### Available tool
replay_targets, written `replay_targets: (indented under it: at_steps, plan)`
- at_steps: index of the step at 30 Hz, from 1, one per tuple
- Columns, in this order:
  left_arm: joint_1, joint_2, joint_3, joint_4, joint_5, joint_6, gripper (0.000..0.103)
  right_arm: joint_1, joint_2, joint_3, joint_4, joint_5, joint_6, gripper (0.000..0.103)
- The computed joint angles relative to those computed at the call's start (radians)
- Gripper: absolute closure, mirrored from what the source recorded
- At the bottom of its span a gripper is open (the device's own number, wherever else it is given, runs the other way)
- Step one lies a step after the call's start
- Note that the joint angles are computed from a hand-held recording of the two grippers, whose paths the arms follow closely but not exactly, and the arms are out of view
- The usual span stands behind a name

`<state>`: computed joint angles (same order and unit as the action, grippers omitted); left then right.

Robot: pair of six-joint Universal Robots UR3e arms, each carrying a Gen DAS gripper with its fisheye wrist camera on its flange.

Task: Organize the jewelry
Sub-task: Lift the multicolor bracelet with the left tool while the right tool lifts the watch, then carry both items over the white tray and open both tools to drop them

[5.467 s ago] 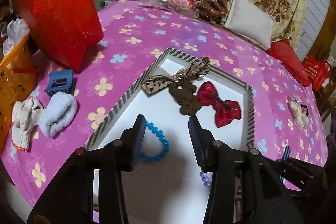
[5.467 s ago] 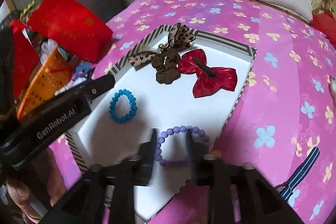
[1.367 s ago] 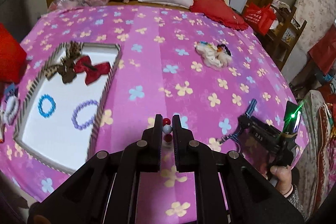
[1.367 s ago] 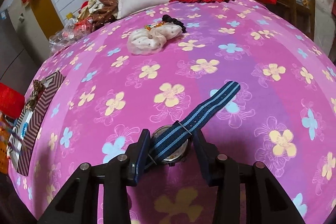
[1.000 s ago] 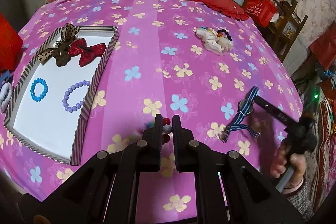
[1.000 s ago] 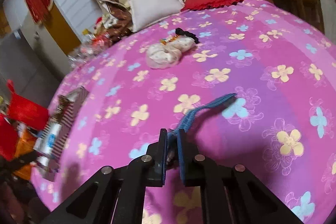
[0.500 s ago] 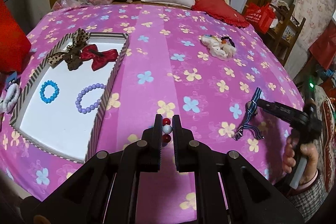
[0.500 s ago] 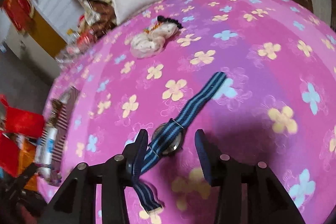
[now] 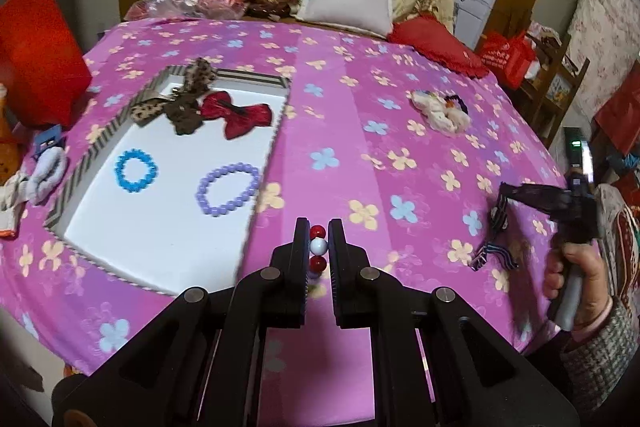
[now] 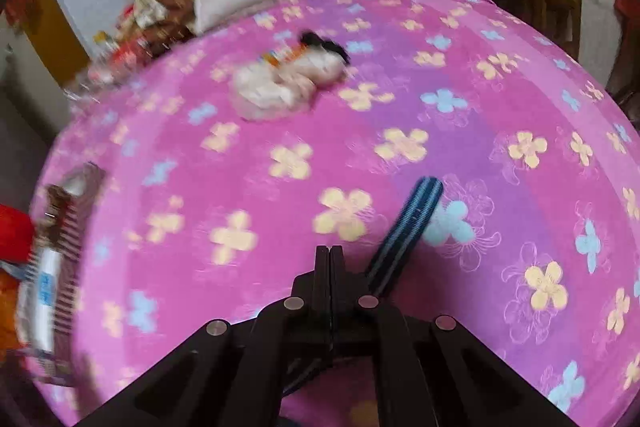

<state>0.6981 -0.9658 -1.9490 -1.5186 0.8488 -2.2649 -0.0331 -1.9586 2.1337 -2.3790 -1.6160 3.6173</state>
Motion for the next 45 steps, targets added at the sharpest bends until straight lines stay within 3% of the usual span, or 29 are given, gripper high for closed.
replay_targets:
  at_steps: [4, 7, 9, 11, 13, 16, 18, 21, 24, 25, 26, 28, 35, 40, 45]
  plan:
    - [0.087, 0.007, 0.033, -0.107, -0.032, 0.065, 0.095, 0.038, -0.054, -0.069, 0.045, 0.014, -0.024, 0.103]
    - [0.128, 0.016, 0.046, -0.166, -0.038, 0.1, 0.095, 0.013, -0.067, -0.088, 0.153, 0.09, -0.066, 0.101]
    - [0.154, 0.032, 0.047, -0.198, -0.043, 0.13, 0.095, 0.001, -0.102, -0.047, 0.189, 0.156, -0.075, 0.091]
    - [0.176, 0.047, 0.046, -0.23, -0.047, 0.162, 0.095, 0.019, -0.144, 0.014, 0.188, 0.173, -0.058, 0.051]
    - [0.176, 0.049, 0.038, -0.221, -0.042, 0.163, 0.095, 0.06, -0.147, 0.062, 0.156, 0.145, 0.0, 0.046]
    - [0.152, 0.033, 0.021, -0.174, -0.028, 0.13, 0.095, 0.069, -0.106, 0.104, 0.111, 0.149, 0.081, 0.046]
    - [0.148, 0.033, 0.012, -0.161, -0.022, 0.122, 0.095, 0.129, -0.04, 0.088, 0.045, 0.07, 0.148, 0.046]
    - [0.138, 0.03, 0.006, -0.144, -0.013, 0.113, 0.095, 0.218, 0.09, 0.004, 0.034, -0.039, 0.202, 0.046]
    - [0.141, 0.034, 0.006, -0.148, -0.017, 0.116, 0.095, 0.391, 0.272, -0.166, 0.148, -0.279, 0.223, 0.07]
    - [0.145, 0.035, 0.009, -0.155, -0.02, 0.122, 0.095, 0.411, 0.288, -0.179, 0.152, -0.301, 0.217, 0.078]
    - [0.15, 0.039, 0.012, -0.164, -0.022, 0.13, 0.095, 0.408, 0.278, -0.175, 0.154, -0.295, 0.21, 0.094]
    - [0.162, 0.042, 0.021, -0.182, -0.026, 0.144, 0.095, 0.376, 0.222, -0.15, 0.16, -0.257, 0.199, 0.1]
    - [0.244, -0.015, 0.163, -0.382, -0.065, 0.252, 0.095, 0.205, -0.062, -0.089, 0.149, -0.014, 0.1, 0.101]
    - [0.288, -0.13, 0.332, -0.502, -0.099, 0.295, 0.095, 0.236, 0.008, -0.252, 0.146, 0.037, 0.081, 0.101]
    - [0.28, -0.233, 0.428, -0.425, -0.117, 0.213, 0.095, 0.346, 0.188, -0.488, 0.165, 0.062, 0.083, 0.101]
